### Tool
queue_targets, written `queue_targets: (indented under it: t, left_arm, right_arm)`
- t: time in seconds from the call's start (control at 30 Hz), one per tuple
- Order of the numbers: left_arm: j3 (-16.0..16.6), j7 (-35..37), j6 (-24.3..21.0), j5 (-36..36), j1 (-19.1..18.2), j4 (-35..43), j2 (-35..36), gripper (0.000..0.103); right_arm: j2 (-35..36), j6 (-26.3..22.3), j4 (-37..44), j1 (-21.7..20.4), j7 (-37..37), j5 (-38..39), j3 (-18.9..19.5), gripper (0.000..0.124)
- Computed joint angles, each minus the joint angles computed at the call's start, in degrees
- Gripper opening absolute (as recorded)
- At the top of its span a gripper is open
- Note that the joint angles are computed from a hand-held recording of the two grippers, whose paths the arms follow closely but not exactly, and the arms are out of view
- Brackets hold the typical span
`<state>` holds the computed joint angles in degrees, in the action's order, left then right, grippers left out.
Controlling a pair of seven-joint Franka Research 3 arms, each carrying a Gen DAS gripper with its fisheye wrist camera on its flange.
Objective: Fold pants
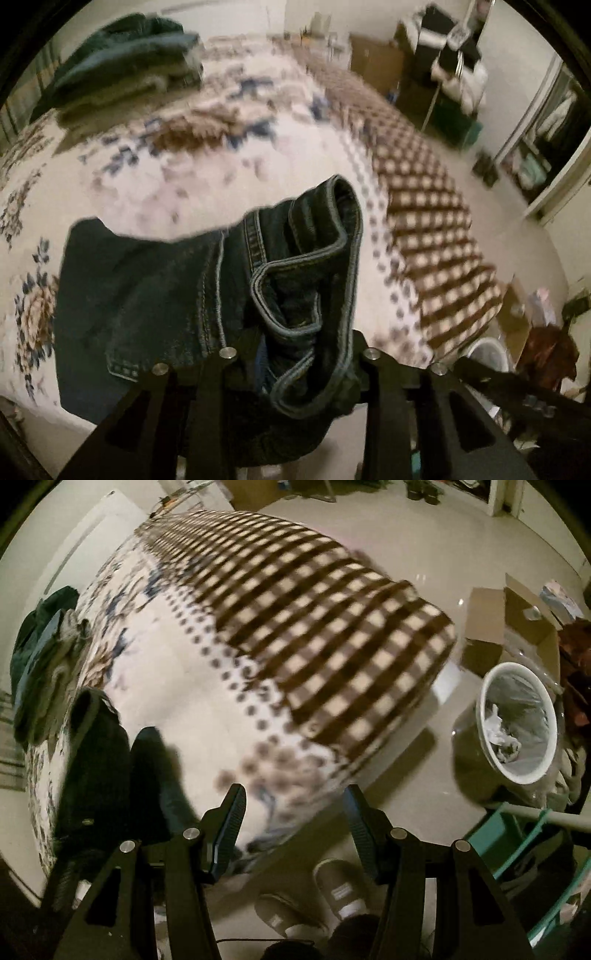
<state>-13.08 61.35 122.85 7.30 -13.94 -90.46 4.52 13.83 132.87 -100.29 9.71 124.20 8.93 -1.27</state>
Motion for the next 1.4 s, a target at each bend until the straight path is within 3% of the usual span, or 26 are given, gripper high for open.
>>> queue_targets:
  t: [0.07, 0.13, 0.17, 0.2, 0.27, 0.37, 0.5, 0.63, 0.9, 1.03, 1.2, 1.27, 1.37, 1.4]
  left_arm:
    - [-0.40, -0.50, -3.54, 1.71, -0.81, 2.67, 1.57, 0.037]
    - [-0.52, 0.52, -5.57, 1.49, -1.05, 4.80, 2.53, 0.056]
    - [-0.54, 1.05, -5.87, 1.06, -1.07, 5.27, 2.96, 0.073]
    - [-0.52, 1.40, -6.98, 0.73, -1.09, 6.58, 3.37, 0.079]
    - [-0.25, 1.14, -7.64, 1.39, -1.16, 7.79, 3.89, 0.080]
    - [0.30, 1.46, -8.71, 1.79, -0.69, 9.18, 4.16, 0.088]
    - [1.57, 2.10, -11.24, 1.60, 1.20, 10.50, 3.42, 0.088]
    - [3.52, 1.89, -11.43, 2.31, 4.49, 5.55, -1.43, 0.088]
    - [7.34, -1.03, -15.65, 4.90, 11.96, -1.03, -5.27, 0.088]
    - [8.12, -1.27, -14.68, 0.81, 14.19, -1.86, -4.44, 0.089]
    - [8.43, -0.80, -13.87, -4.79, 16.08, 0.33, -1.35, 0.089]
    - [8.25, 0.11, -14.04, -6.67, 16.55, 2.35, 1.08, 0.089]
    - [7.80, 1.09, -15.28, -9.27, 17.24, 6.18, 5.12, 0.089]
    - [7.59, 1.62, -16.04, -9.67, 17.39, 7.67, 6.51, 0.089]
  right_arm:
    - [-0.27, -0.40, -0.31, -0.33, -0.37, 0.25, -0.15, 0.058]
    - [-0.43, -0.85, -0.31, -0.63, -0.75, 0.39, -0.25, 0.058]
    - [-0.35, -1.13, -0.08, -0.79, -0.95, 0.61, -0.25, 0.058]
    - [-0.14, -1.42, 0.40, -1.04, -1.36, 1.10, -0.22, 0.058]
    - [0.12, -1.58, 1.17, -1.21, -1.66, 1.66, -0.15, 0.062]
    - [1.21, -1.56, 3.21, -1.40, -2.52, 2.61, 0.03, 0.064]
    - [4.40, -2.36, 8.07, -1.63, -5.33, 4.37, 0.70, 0.071]
    - [9.33, -2.48, 14.07, -2.62, -10.79, 9.61, 2.53, 0.096]
    - [23.50, -8.02, 30.42, -5.26, -17.33, 19.58, 6.10, 0.097]
    - [24.81, -5.99, 30.29, -7.62, -18.96, 26.98, 8.45, 0.097]
    - [20.58, 0.16, 22.14, -10.46, -24.65, 38.36, 11.33, 0.097]
    - [21.50, -3.02, 23.12, -9.91, -23.49, 38.38, 10.68, 0.097]
    - [28.31, -15.11, 31.64, -9.38, -19.48, 36.48, 10.70, 0.096]
    - [30.57, -18.42, 34.68, -8.84, -18.93, 35.25, 10.78, 0.079]
